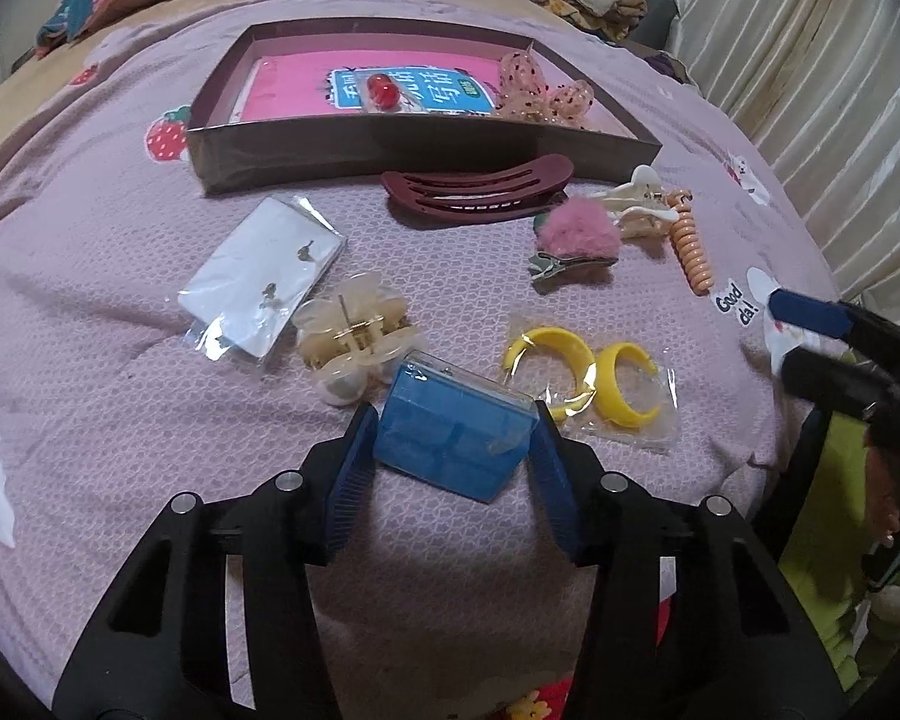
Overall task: Organize jewelry
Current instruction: 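Grasp the blue box with the left tool while the right tool grasps the yellow hoop earring bag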
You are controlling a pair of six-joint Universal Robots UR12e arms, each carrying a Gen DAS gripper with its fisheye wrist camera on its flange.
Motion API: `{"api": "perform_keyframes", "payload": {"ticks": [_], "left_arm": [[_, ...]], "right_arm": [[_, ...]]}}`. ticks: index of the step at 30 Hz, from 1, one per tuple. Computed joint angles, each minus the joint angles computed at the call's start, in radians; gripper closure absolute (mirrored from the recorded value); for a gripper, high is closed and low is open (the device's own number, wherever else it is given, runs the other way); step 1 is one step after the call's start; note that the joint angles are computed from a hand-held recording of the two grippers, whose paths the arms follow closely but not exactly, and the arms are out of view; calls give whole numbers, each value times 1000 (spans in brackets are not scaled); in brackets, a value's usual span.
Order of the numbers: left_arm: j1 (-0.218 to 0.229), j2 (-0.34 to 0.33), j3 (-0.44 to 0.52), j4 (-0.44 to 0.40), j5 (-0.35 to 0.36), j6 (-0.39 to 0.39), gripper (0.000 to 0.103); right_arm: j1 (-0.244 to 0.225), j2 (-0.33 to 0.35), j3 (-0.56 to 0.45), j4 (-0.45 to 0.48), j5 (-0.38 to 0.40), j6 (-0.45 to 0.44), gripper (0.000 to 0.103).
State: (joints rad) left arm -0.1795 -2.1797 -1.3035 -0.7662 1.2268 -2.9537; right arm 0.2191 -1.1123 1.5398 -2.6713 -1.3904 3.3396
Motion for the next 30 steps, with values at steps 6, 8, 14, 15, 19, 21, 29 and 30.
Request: {"api": "perform_keyframes", "payload": {"ticks": [6,8,14,15,19,21,29,30], "left_arm": [[15,23,-19,9,-8,-13,61],[19,30,-21,12,-2,-18,61],[30,35,-17,31,14,-42,61],[31,35,-16,32,16,-44,61],[36,32,-7,28,15,-51,61],[37,29,0,23,14,-53,61],[35,20,25,14,3,-55,61],[34,19,29,14,0,-53,61]], "right_arm": [[23,47,-69,89,5,-122,10],[33,69,-100,122,4,-170,10],[59,118,-164,185,-21,-270,14],[62,125,-174,193,-28,-276,15],[67,142,-191,197,-52,-285,35],[65,143,-192,191,-47,-284,50],[44,99,-136,153,20,-228,57],[42,94,-130,145,25,-223,57]]}}
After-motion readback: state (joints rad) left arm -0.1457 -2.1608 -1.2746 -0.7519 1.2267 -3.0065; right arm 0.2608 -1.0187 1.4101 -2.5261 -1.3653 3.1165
